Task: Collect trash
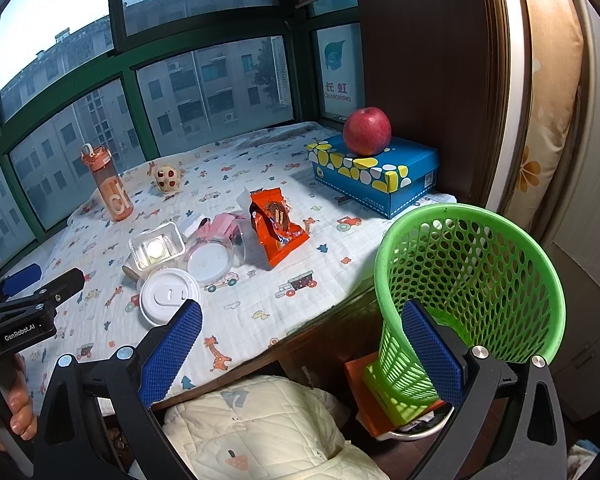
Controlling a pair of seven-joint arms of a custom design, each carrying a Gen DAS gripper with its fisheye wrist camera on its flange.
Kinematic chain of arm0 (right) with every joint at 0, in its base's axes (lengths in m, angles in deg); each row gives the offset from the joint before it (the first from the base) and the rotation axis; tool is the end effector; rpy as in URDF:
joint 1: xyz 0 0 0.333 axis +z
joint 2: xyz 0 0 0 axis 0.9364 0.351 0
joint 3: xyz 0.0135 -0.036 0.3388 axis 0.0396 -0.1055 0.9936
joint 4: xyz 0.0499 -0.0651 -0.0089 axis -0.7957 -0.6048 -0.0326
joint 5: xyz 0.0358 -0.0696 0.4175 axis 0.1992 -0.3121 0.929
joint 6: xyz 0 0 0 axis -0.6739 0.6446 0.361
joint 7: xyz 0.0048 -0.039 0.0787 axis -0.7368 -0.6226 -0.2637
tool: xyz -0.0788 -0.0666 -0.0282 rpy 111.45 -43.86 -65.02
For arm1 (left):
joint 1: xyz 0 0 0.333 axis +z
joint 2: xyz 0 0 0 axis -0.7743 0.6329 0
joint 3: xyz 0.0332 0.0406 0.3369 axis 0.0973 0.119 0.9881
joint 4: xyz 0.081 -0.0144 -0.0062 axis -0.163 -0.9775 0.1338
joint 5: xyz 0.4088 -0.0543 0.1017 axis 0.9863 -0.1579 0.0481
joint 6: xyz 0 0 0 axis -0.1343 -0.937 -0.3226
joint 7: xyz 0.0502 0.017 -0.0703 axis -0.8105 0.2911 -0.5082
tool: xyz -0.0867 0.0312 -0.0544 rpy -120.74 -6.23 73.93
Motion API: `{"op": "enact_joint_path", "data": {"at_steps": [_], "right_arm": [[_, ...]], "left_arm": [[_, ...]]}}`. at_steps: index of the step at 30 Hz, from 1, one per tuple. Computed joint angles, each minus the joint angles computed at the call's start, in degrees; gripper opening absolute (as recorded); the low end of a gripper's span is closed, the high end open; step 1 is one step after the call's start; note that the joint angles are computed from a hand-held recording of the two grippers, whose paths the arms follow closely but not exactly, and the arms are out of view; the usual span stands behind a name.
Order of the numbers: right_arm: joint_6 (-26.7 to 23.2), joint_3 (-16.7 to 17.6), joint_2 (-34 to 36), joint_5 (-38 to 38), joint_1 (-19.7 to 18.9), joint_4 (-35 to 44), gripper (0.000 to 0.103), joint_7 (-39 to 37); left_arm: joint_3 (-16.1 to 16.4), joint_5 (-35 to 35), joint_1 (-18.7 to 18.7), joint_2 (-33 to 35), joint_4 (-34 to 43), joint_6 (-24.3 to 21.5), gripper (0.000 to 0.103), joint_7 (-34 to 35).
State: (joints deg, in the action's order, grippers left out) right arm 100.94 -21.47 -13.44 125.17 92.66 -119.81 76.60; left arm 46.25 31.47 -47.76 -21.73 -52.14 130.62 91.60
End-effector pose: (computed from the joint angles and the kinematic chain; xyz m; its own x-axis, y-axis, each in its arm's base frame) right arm 0.5338 0.1153 0.4705 0.2429 -0.9634 -0.1136 -0.6310 -0.0680 -0.7728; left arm 0.5073 -0.1465 0.4780 0.2221 -0.9748 -0.0230 -0.6279 -0.1250 -0.7682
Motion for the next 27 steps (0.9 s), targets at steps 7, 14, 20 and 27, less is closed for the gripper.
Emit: {"op": "enact_joint_path", "data": {"at_steps": [7,14,20,27], "right_arm": [[-0.2,0.1,0.1,-0.1,-0.2,0.2,0.097,0.2],[0.1,0.2,1.2,1.2,0.2,0.6,0.097,-1.1],[-1.1,2.6,2.7,-0.9,-2.5,2.1,0.097,0.5],[-2.0,4.4,3.8,-3.7,-4.7,3.4,0.097,2.3]], "left_arm": [[0.2,-0.2,0.0,0.2,0.0,0.3,0.098,0.2],[0.5,-0.5,0.1,0.9,0.4,0.3,0.098,0.6],[1.2,-2.0,-0.1,2.1,1.2,0.2,0.098,2.1],[2.0,-3.1,-0.1,2.9,1.9,0.2,0.098,3.2]]}}
